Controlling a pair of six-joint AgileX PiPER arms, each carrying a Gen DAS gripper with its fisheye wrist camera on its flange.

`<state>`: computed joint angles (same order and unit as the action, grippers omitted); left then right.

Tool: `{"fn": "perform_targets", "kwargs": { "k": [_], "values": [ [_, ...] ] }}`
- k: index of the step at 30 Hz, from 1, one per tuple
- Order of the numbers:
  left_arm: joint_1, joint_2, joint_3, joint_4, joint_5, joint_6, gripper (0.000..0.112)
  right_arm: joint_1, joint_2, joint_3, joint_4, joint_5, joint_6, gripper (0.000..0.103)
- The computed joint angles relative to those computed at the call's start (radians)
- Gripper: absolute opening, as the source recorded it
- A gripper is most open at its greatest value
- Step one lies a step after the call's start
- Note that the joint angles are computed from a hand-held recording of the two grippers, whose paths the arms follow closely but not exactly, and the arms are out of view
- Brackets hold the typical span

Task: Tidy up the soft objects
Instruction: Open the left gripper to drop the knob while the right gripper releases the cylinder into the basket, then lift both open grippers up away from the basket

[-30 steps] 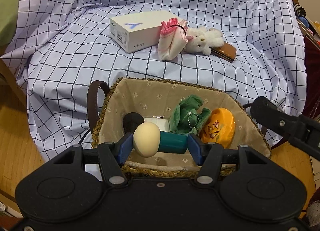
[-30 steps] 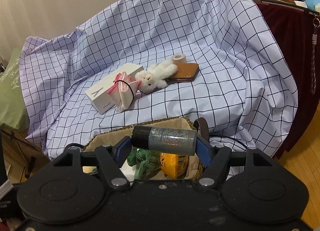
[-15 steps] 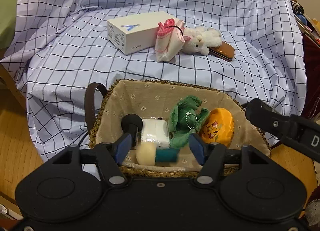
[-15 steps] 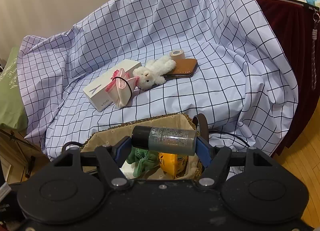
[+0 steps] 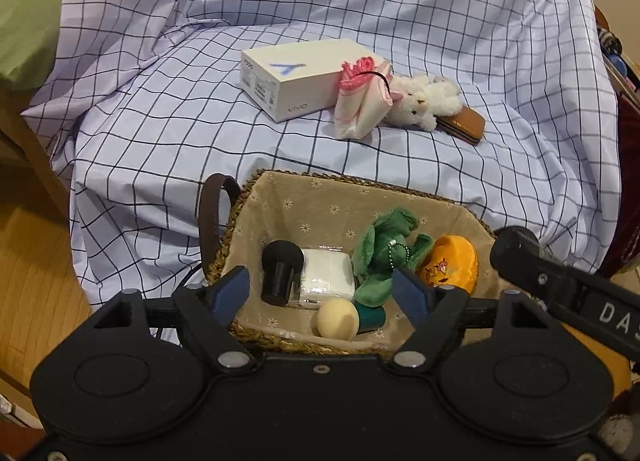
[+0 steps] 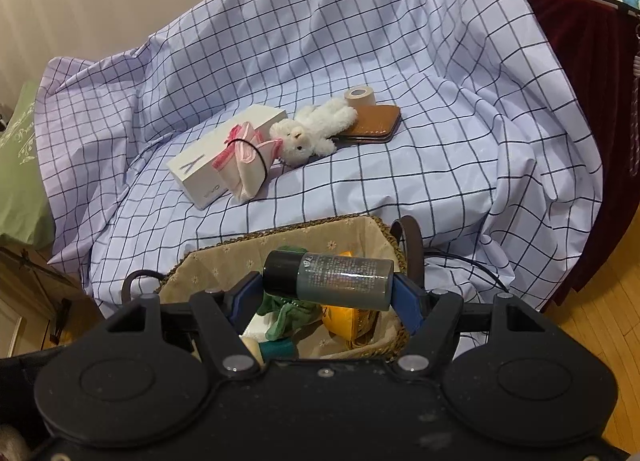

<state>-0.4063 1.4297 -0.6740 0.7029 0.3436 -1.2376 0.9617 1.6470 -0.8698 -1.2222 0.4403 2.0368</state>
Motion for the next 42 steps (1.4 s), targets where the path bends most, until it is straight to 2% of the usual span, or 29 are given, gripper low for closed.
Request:
{"fn": "perform_targets", "kwargs": {
  "k": [13,42],
  "values": [
    [-0.004,-0.005,0.004,0.011,-0.001,-0.017,0.074,-0.005,-0.008,0.011,-0.025,-0.025,0.01,0.071],
    [-0.002,-0.005,0.007,-0.009,-0.009,-0.002,0.074,-0.01,-0.011,0.015,-0.005,-0.018,0.003,0.073]
  ]
}}
